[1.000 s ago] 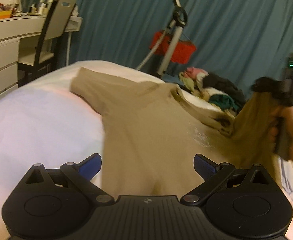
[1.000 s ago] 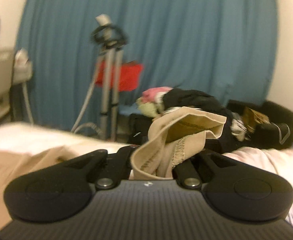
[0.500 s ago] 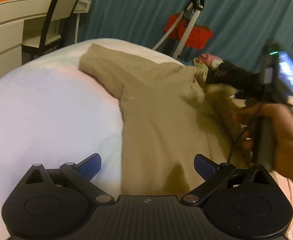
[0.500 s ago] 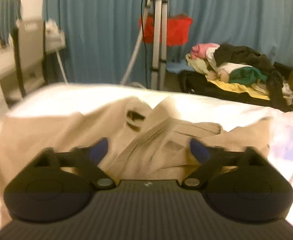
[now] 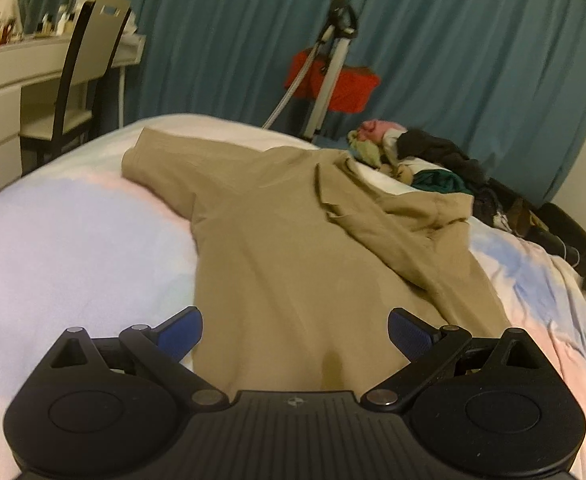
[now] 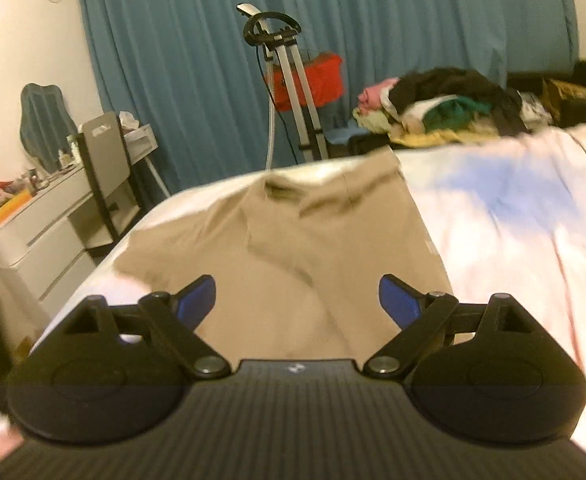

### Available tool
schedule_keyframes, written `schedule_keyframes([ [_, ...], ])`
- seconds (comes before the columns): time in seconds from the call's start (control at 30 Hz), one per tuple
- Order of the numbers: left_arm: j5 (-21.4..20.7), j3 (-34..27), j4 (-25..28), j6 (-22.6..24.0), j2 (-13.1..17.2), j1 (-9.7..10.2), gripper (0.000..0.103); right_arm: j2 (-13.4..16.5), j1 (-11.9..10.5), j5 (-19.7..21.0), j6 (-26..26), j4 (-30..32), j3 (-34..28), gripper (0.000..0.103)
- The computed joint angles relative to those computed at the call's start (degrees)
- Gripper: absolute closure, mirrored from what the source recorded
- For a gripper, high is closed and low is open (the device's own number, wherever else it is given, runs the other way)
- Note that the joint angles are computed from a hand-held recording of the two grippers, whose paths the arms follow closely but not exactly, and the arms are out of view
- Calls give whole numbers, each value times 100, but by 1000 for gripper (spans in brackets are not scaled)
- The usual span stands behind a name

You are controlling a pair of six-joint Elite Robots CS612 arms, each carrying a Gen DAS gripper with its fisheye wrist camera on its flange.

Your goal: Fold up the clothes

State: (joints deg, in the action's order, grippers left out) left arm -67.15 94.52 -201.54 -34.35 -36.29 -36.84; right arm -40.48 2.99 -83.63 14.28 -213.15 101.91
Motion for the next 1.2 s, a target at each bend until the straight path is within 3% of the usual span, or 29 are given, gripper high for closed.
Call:
schedule_keyframes([
  [0.13,172,153,-150,329,-66,-179,3,-175,-81,104,331,-613,680,13],
  [0.37,126,498,-161,693,-271,-465,3,-227,-245,196,488,-957,950,13],
  [0.6,15,758,-258,507,-433,-640,4,-272,-421,383,718,-1182,1094,13],
  [0.73,-663,815,-293,258,-469,-646,8,-308,-578,426,818,-1390,1197,13],
  [0.97,-2534,583,-312,33,-297,-533,20,-345,-958,580,1511,-1528,1345,13],
  [1.2,-4140,199,-60,15,70,-389,50,-289,-1086,965,1832,-1326,1281,13],
])
